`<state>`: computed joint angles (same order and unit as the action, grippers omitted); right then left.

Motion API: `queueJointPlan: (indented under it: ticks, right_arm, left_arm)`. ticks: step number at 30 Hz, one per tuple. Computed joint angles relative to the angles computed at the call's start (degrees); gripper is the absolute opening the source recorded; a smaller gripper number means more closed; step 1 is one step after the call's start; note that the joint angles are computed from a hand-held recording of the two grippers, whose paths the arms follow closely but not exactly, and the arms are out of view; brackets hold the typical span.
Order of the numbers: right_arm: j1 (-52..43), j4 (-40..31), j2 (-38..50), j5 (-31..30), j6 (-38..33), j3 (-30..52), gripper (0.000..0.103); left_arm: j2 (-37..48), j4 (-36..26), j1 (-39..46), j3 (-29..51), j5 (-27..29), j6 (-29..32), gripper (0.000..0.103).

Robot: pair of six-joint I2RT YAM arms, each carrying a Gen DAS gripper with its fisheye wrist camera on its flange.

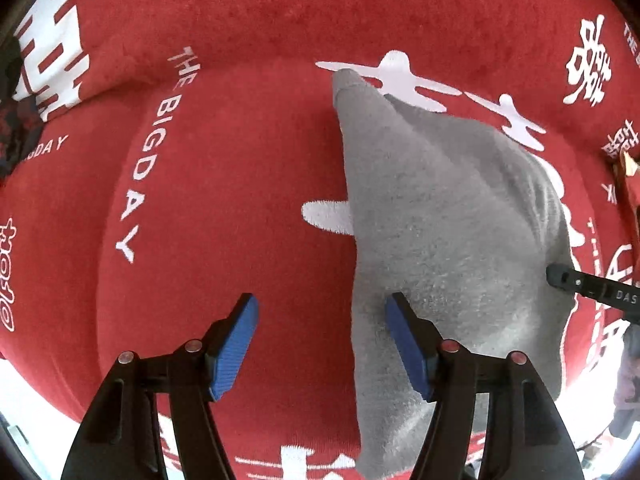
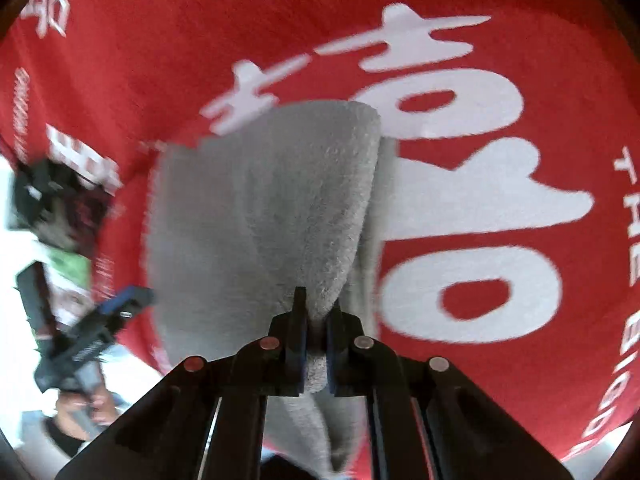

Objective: Fold small clothes
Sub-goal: 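Lower the sweater with the right gripper and open both grippers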

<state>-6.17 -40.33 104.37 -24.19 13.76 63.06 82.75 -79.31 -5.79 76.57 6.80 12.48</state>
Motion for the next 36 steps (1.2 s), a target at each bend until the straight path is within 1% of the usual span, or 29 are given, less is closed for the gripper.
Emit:
queueJointPlan:
  ticks: [1, 3, 6, 8, 14, 16, 17, 18, 21, 24, 25, 26, 27, 30, 33, 36]
  right_arm:
    - [0.1, 1.9, 0.0, 0.5, -0.3, -1.2, 0.007]
    - [-0.2, 2.7, -0.9, 0.5, 0.8, -2.2, 0.007]
    - [-0.3, 1.9, -3.4, 2.1, 1.5, -3.5, 0.008]
    - [-0.9, 0.2, -4.3, 3.1, 2.2, -3.6, 0.009]
    - [-1.8, -7.2, -9.2, 6.9, 4.9, -2.3, 0.009]
    - [-2.0, -7.7, -12.2, 4.8, 5.5, -3.3, 0.009]
    - [-1.6, -7.6, -13.8, 3.2, 5.7, -4.1, 0.009]
    - [-0.6, -7.3, -14.6, 2.3, 5.9, -4.5, 0.009]
    - [4.6, -6.5, -16.0, 0.9, 5.1, -5.6, 0.009]
    - [8.3, -5.0, -14.1, 3.6, 5.3, -6.8, 0.009]
    - [9.1, -4.2, -13.0, 5.8, 5.3, -7.7, 0.009]
    - [8.9, -3.3, -12.2, 6.8, 5.4, -8.8, 0.003]
    - [7.8, -1.5, -11.6, 6.1, 5.7, -10.7, 0.001]
    - [5.7, 2.1, -13.1, 3.9, 5.7, -14.4, 0.000]
    - [7.4, 0.6, -15.2, 6.4, 3.8, -14.8, 0.000]
    - [8.2, -1.4, -16.8, 7.5, 3.9, -15.3, 0.000]
  left_arm:
    - [-0.1, 0.0, -0.1, 0.0, -0.3, -0.1, 0.068]
    - [-0.2, -0.5, 0.0, 0.6, -0.7, 0.5, 0.068]
    - [-0.6, -0.6, 0.0, 0.7, -4.2, 2.2, 0.068]
    - [0.1, -1.9, 1.1, 2.0, -5.1, 3.1, 0.068]
    - [0.5, -5.6, 3.5, 6.1, -1.9, 3.6, 0.068]
    - [0.3, -7.6, 3.1, 6.8, 1.1, 3.7, 0.068]
    - [0.0, -8.6, 2.6, 6.8, 2.9, 3.9, 0.064]
    - [-0.5, -9.2, 1.7, 6.3, 4.3, 4.1, 0.058]
    - [-2.3, -9.6, -2.2, 2.6, 5.5, 2.7, 0.057]
    - [-4.2, -7.6, -4.6, -2.9, 4.1, 0.8, 0.057]
    - [-4.7, -6.8, -4.7, -4.6, 3.6, 0.5, 0.057]
    - [-5.0, -6.3, -4.3, -6.0, 3.8, 0.5, 0.057]
    - [-5.3, -5.9, -3.5, -7.3, 4.4, 0.6, 0.057]
    - [-6.1, -5.8, -2.4, -8.4, 5.1, 0.9, 0.057]
    - [-6.8, -5.9, -3.5, -8.6, 3.9, 0.9, 0.057]
    - [-6.8, -6.1, -4.1, -8.6, 3.5, 0.5, 0.057]
